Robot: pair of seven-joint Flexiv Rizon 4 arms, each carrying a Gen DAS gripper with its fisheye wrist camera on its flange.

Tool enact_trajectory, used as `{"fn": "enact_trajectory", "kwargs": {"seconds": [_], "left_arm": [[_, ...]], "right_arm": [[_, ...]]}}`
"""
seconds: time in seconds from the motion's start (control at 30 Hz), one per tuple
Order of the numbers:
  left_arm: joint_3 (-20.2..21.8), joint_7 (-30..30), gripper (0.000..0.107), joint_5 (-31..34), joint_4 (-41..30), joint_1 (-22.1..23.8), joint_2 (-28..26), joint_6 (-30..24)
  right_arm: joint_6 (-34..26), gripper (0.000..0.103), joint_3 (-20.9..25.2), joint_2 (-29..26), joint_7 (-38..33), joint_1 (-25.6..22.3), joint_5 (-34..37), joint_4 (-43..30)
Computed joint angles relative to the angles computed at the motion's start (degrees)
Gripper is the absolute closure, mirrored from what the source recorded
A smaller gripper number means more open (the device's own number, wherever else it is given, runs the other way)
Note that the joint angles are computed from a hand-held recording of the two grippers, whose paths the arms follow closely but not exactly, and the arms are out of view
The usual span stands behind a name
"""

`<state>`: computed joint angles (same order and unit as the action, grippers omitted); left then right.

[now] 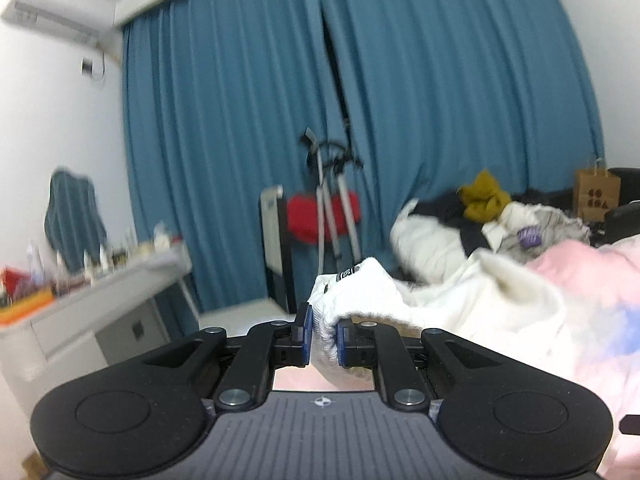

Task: Fold clothes
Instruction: 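Grasp the ribbed cuff with the left gripper while the right gripper grasps the hem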

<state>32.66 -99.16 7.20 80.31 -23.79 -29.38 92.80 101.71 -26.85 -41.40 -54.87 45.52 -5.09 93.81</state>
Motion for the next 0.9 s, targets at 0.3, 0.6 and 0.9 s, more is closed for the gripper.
{"fn": "enact_trajectory", "kwargs": {"seconds": [0.3, 0.6, 0.9], "left_arm": [[-12.3, 6.3, 0.094, -4.3, 14.2, 12.1, 6.2, 6.5], [-19.2, 11.8, 0.094, -12.3, 13.5, 18.3, 3.6, 0.3], [-15.6, 10.2, 0.093, -8.9, 8.8, 16.1, 0.0, -5.4]], "right_arm": [[-4.5, 0.03, 15.8, -7.4, 2.2, -13.2, -6.4, -14.4], [-0.3, 0.047, 13.1, -13.5, 3.4, -12.5, -7.1, -21.5], [-0.5, 0.064, 16.8, -13.6, 1.4, -14.6, -7.6, -23.0]]}}
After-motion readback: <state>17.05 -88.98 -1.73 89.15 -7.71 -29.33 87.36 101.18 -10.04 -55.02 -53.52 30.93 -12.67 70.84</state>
